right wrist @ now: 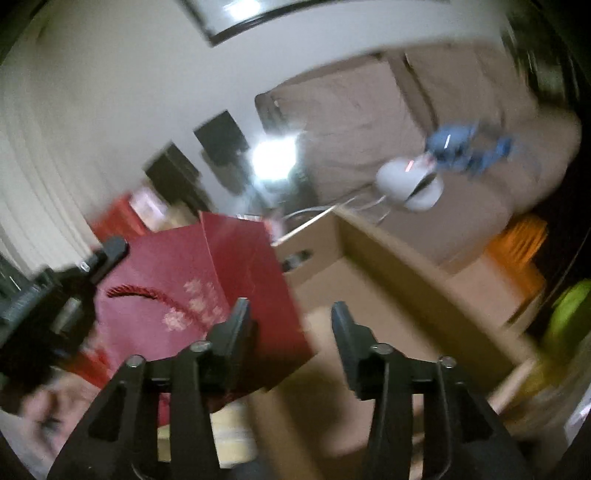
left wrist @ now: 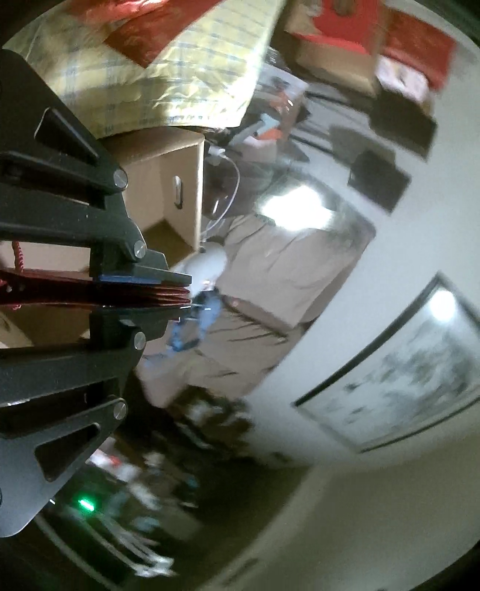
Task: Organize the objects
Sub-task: 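Lower the dark red gift bag into the cardboard box with the left tool, then grasp the bag rim with the right tool while the left tool holds it inside the box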
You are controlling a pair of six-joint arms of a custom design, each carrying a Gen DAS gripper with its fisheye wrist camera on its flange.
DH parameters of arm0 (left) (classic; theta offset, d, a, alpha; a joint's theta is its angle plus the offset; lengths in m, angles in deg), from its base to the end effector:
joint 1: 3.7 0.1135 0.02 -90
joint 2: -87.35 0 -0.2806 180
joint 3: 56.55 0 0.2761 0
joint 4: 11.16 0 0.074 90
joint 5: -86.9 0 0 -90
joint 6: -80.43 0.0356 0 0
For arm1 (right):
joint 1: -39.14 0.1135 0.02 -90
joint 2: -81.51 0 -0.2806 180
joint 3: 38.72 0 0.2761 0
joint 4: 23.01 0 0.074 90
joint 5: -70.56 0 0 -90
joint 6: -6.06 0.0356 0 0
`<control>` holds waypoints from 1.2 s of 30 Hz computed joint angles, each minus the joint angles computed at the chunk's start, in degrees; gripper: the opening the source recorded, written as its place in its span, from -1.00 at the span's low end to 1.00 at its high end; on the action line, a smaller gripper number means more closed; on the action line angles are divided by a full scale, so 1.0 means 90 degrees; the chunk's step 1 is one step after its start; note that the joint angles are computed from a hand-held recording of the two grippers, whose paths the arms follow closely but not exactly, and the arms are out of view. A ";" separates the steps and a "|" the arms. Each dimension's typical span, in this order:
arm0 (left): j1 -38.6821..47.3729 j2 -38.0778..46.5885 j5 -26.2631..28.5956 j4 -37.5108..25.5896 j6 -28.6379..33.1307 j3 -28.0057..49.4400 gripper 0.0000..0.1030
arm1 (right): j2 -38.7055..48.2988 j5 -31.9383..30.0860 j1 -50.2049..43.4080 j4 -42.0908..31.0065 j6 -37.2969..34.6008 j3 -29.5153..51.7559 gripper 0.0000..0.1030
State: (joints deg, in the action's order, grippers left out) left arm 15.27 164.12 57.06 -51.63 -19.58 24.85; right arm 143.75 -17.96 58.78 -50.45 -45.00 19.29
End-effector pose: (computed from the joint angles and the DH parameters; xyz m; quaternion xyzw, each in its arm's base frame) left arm 0.2988 0.0701 0.3552 0.0281 0.8030 -0.4141 0.4276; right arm 0.2432 0.0858 0.2839 0.1526 0.8597 0.2286 0.4305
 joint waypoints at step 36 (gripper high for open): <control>-0.0689 0.0535 -0.1090 -0.1101 0.0929 0.0239 -0.72 | 0.1338 -0.3963 -0.1744 0.6430 0.4701 -0.2175 -0.70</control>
